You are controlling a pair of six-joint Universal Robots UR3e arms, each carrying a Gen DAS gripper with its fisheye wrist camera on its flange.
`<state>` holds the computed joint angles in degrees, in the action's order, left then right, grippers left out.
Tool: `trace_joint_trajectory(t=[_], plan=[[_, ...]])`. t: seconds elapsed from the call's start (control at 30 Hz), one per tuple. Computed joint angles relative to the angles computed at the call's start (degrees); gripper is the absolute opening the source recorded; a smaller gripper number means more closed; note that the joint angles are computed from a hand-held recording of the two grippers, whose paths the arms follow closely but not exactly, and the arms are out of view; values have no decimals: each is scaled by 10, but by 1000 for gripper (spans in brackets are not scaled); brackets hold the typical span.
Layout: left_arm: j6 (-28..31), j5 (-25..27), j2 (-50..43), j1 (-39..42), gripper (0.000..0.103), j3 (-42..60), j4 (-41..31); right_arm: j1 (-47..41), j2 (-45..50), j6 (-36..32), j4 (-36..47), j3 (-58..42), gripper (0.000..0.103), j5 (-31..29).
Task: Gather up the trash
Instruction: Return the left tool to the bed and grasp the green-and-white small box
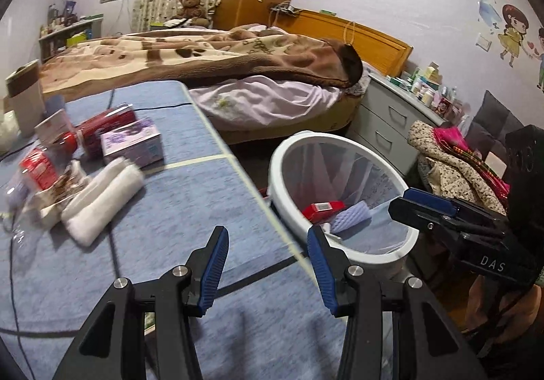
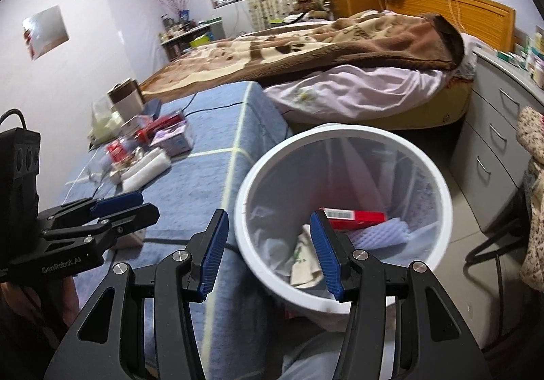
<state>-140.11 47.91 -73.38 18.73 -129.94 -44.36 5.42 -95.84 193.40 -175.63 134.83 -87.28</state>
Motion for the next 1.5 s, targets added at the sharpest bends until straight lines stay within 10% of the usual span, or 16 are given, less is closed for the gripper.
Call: trace_joint_trajectory(t=[0.73, 1.2, 1.5], plan=[[156, -29, 119, 176, 48, -57, -126, 76, 73, 12, 7, -72, 58, 2], [249, 0, 16, 172, 64, -47, -90, 90, 104, 8, 16, -101, 58, 3], [183, 51, -8, 141, 61, -93, 60, 90, 115, 14, 8, -108, 58, 16]])
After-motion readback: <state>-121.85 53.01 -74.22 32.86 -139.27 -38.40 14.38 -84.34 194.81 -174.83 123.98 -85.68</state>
